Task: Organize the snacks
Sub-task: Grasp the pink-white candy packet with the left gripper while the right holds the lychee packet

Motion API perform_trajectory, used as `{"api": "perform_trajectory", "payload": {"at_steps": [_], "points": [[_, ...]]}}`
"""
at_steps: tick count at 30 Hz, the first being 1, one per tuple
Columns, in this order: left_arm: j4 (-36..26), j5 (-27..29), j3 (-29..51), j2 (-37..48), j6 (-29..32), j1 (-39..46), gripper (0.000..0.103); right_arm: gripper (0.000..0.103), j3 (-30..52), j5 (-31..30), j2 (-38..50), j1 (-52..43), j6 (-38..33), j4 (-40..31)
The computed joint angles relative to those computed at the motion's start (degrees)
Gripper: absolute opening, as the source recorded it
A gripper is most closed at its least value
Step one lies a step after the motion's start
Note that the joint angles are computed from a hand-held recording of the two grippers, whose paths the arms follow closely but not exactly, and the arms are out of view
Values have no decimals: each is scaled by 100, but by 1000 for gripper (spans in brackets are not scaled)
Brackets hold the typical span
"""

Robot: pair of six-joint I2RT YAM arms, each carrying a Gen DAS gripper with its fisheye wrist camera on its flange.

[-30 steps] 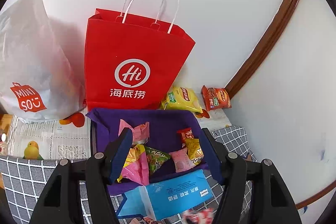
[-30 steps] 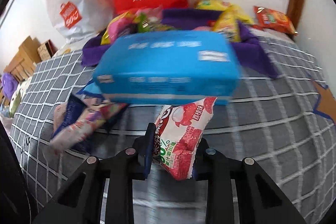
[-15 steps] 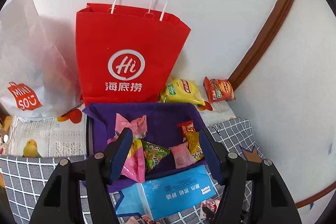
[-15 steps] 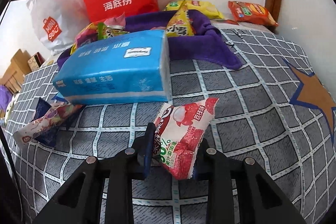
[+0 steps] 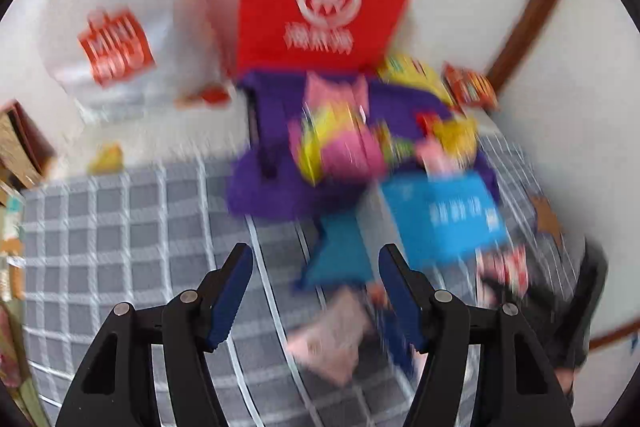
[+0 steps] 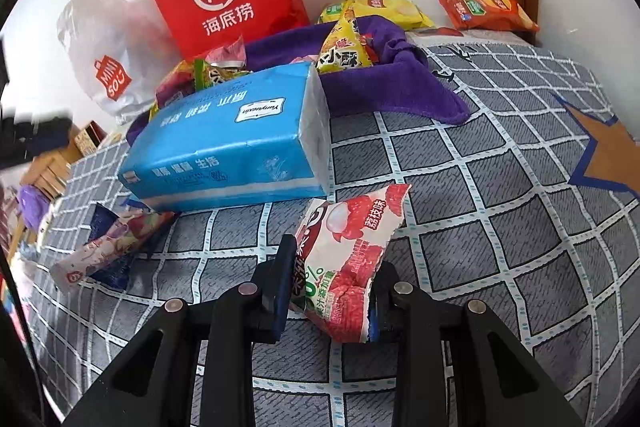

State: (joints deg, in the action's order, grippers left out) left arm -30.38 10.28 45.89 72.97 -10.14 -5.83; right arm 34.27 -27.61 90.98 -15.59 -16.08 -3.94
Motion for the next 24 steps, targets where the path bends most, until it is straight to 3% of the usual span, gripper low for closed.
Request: {"api": "perform_trajectory", "payload": {"at_steps": [2, 4, 7, 12, 16, 17, 18, 19, 24], "points": [[132, 171, -334, -69, 103, -42, 63, 30, 21, -49, 20, -34, -10, -25], [316, -165, -661, -103, 121, -270, 63, 30, 25, -92, 27, -38, 15, -35], [443, -239, -838, -140, 236, -393, 63, 30, 21, -71, 23, -26, 14, -27], [638, -319, -782, 220, 665, -681, 63, 30, -12, 18, 14, 7, -10, 33], [1003, -520, -808, 685, 624, -1004, 63, 30, 11, -22, 30, -15, -13, 2], [1095, -628, -852, 695, 585, -1081, 62, 30, 11, -11, 35, -16, -22, 9], [1254, -757, -973, 590, 564, -1159, 50, 30, 4, 14, 29, -4, -24, 22], [1285, -845, -1022, 543, 552, -1211, 46, 30, -5, 30, 24, 5, -24, 34], [1304, -703, -1322, 95, 426, -1176, 46, 30, -4, 48, 23, 12, -28, 38]]}}
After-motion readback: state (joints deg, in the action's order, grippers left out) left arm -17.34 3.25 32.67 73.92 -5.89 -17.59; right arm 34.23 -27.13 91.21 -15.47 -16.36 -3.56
